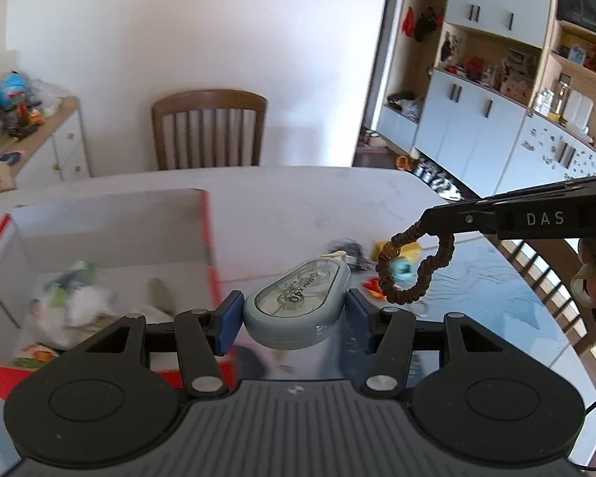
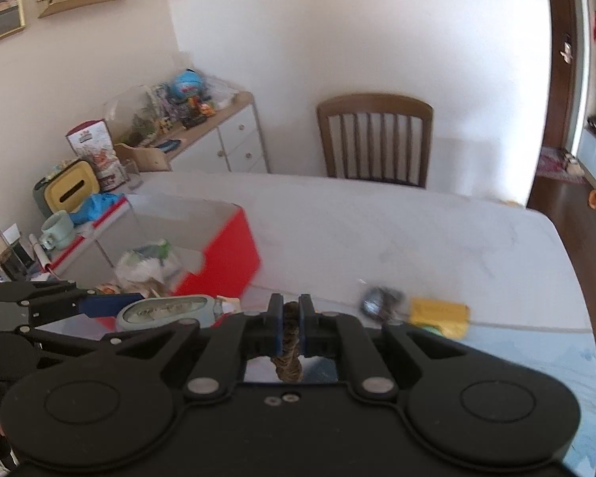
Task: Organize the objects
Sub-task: 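Carry the bracelet and tape dispenser over the cardboard box with both grippers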
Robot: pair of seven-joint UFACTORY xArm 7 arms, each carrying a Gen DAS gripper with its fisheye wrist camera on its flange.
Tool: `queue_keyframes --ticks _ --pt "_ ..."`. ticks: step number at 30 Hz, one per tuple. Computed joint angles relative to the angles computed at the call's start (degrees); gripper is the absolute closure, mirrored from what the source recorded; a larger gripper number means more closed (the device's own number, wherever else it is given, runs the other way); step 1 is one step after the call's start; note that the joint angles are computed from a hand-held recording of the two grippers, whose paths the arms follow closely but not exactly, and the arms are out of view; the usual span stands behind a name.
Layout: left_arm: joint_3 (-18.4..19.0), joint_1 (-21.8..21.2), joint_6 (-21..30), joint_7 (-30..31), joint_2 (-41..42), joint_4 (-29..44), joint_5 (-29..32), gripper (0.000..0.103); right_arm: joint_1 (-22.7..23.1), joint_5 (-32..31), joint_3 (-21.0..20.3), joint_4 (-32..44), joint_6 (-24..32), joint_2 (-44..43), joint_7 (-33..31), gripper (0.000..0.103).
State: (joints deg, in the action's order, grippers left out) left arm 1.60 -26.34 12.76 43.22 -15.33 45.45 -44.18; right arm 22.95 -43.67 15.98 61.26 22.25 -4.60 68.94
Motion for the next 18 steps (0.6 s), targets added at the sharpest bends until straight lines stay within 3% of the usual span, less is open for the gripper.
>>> queue_keyframes --ticks 8,18 --pt "3.9 3.9 2.0 4.0 0.3 2.0 0.5 0.048 5.9 -3.8 -1.8 14.9 3.3 11.7 -0.3 0.097" --pt "3.9 11.6 5.2 12.3 9.1 11.2 -3.0 0.048 14.3 0.3 -6.6 33.1 7.6 26.0 -8.3 0.097"
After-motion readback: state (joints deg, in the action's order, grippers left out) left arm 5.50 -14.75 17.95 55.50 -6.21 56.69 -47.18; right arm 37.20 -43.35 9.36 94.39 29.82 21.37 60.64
